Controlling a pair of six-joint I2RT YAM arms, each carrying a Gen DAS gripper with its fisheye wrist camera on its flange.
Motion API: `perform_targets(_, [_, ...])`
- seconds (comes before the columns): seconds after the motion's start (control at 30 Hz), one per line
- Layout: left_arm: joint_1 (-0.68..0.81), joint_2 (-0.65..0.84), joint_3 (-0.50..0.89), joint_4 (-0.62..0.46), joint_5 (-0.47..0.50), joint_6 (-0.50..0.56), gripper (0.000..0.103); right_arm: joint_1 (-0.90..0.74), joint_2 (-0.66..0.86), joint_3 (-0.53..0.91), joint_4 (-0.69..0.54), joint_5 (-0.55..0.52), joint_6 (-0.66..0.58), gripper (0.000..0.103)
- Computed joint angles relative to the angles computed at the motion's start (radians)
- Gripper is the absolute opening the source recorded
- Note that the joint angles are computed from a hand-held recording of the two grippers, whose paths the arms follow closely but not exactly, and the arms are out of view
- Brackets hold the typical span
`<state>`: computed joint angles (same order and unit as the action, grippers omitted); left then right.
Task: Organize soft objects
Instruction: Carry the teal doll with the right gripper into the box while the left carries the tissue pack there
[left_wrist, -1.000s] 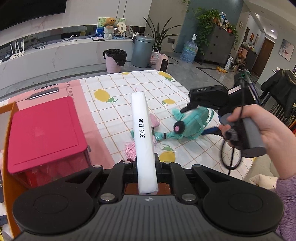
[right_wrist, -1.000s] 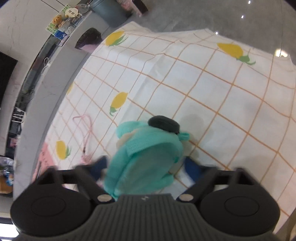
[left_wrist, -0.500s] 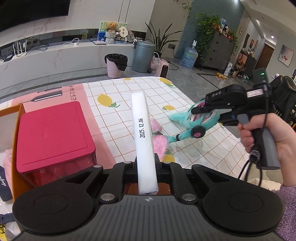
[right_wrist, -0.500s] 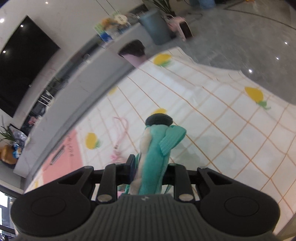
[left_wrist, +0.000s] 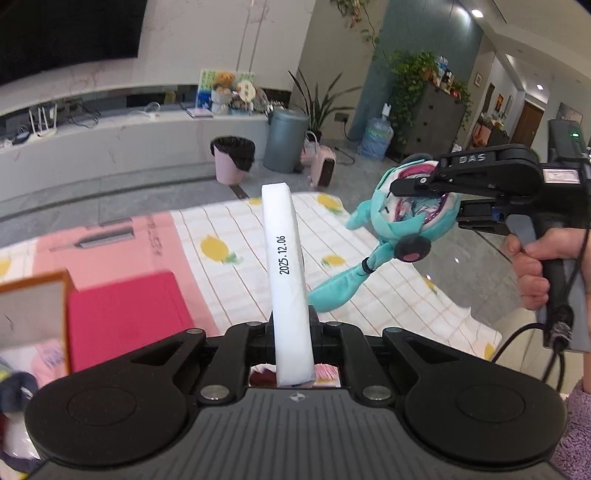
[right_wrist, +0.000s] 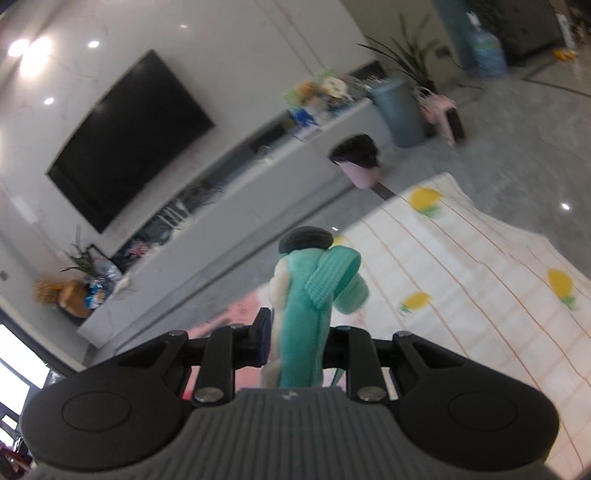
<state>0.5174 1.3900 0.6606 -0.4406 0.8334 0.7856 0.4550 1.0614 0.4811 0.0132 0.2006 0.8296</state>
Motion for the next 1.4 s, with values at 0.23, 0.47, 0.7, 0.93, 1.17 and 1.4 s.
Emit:
perform_targets(0.23, [0.147, 0.008, 0.137, -0.019, 0.007, 0.015, 0.011, 0.191, 0.092, 0.212, 0.016, 0.098, -0.081, 0.021])
perform_targets(0.47, [0.345, 0.145, 0.278, -0.042, -0.015, 0.076, 0.011, 0.406, 0.352, 0.472, 0.129, 0.141, -0.227, 0.021])
perform_targets(0.7, [0.469, 0.401, 0.378, -0.056, -0.036, 0.184, 0.011, 0.484, 0.714, 0.791, 0.099, 0.026, -0.282, 0.022])
perform_targets(0.93, [0.475, 0.595, 0.448, 0.026, -0.162, 0.154, 0.011, 0.524, 1.094, 1.130, -0.021, -0.052, -0.266, 0.022])
perform_targets(1.17, [0.440, 0.680, 0.518, 0.017, -0.378, 0.147, 0.011, 0.494, 1.375, 1.383, -0.060, -0.215, -0.221, 0.022])
perform_targets(1.4, [0.445, 0.716, 0.571, -0.066, -0.416, 0.170, 0.013, 0.483, 1.602, 1.709, -0.304, -0.261, -0.202, 0.021])
